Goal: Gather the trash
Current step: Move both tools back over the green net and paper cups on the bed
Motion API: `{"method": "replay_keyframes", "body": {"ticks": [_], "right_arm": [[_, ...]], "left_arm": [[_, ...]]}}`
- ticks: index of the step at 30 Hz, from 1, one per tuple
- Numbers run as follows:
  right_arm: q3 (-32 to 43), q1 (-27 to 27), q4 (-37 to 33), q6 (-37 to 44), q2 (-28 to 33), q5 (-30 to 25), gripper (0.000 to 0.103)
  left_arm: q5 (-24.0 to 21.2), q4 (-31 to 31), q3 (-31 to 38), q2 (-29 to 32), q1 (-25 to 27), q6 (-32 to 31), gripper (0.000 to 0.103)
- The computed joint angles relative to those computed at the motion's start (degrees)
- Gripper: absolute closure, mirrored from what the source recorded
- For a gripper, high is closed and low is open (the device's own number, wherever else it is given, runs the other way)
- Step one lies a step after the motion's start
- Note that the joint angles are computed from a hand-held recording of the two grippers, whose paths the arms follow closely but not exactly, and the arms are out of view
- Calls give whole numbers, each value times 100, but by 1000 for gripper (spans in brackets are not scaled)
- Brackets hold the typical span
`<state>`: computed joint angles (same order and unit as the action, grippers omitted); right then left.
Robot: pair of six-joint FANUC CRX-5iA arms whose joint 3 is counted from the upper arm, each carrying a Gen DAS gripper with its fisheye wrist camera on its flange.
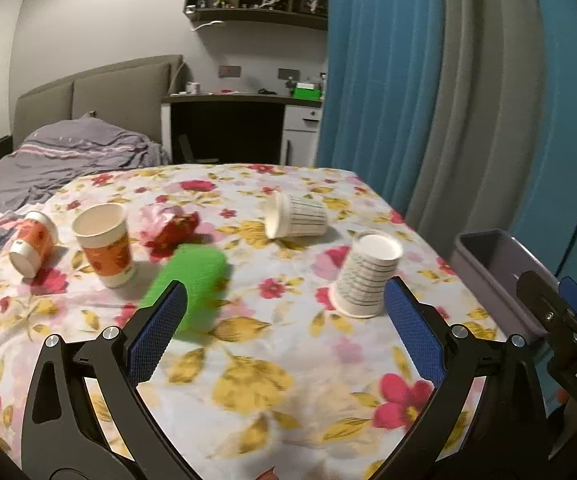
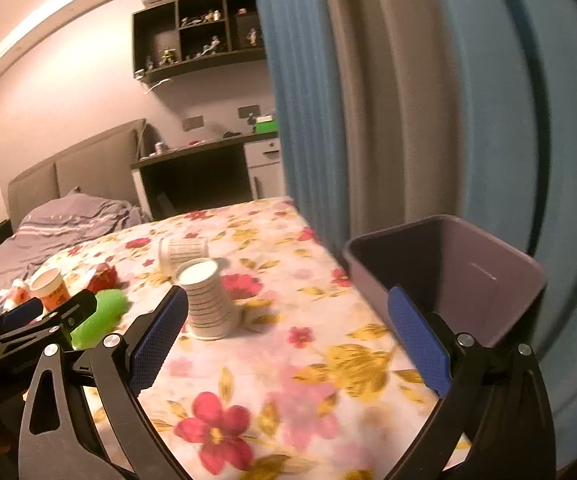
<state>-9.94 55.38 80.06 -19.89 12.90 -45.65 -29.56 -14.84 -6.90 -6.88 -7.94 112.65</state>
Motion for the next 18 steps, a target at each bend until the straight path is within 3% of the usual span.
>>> {"method": "replay_keyframes", "body": {"ticks": [18], "right_arm": [[1697,81,-1008,1478,1238,183,7]], "left_arm": [[-46,410,-526,-425,950,-317,6]]}}
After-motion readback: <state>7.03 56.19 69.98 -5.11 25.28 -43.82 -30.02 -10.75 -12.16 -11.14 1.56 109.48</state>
